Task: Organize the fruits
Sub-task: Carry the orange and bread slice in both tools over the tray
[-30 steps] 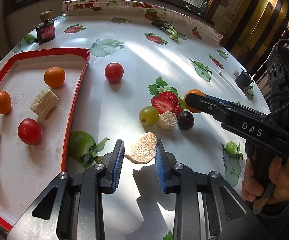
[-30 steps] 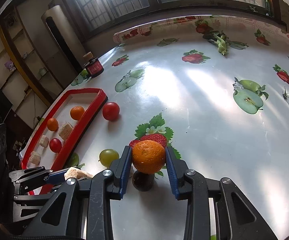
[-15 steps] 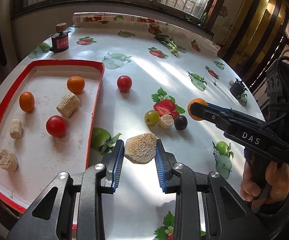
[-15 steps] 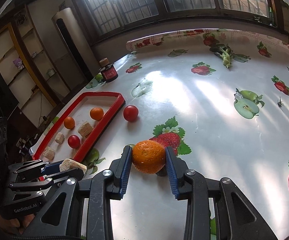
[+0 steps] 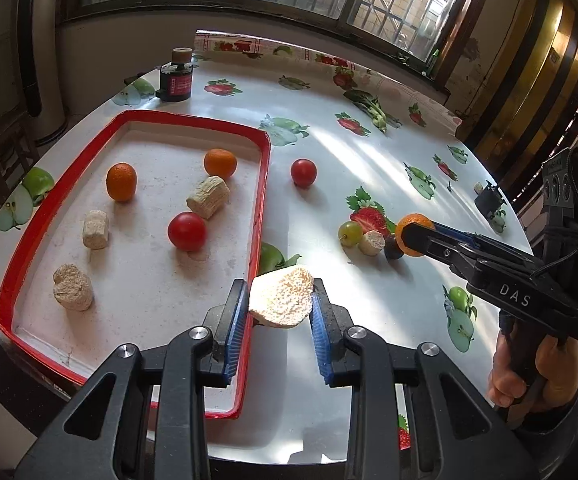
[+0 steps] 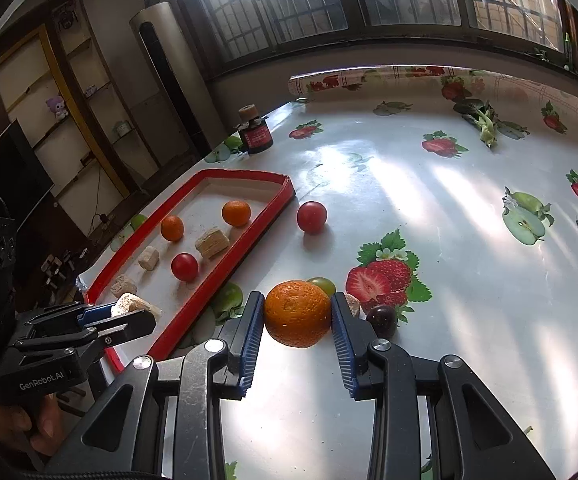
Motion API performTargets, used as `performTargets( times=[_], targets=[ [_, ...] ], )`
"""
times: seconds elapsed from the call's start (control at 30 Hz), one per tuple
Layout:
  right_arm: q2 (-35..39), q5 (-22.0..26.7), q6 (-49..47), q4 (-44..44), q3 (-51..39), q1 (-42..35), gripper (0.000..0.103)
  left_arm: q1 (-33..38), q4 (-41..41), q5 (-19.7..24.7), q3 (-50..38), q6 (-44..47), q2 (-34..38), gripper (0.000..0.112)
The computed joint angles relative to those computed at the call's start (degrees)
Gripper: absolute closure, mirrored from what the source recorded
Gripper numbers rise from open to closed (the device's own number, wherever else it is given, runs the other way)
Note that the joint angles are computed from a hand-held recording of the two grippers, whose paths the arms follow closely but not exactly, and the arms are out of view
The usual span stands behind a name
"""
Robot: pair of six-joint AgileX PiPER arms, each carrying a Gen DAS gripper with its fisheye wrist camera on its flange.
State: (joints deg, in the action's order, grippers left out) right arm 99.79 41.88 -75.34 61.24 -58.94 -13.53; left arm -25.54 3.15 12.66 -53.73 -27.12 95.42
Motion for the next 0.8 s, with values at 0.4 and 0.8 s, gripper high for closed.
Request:
performTargets(
  times=[0.4,0.8],
  targets=[
    [-2.1,-0.9,1.0,-0.4,1.4,5.8,0.069,5.3,-3.4,-2.1,7.0,3.5,-4.3,0.085],
    [-2.2,-2.7,3.1,-1.4,1.2,12.1,0.069,9.9,-11.8,-3.6,10.8,12.4,-6.4,0.085]
  ],
)
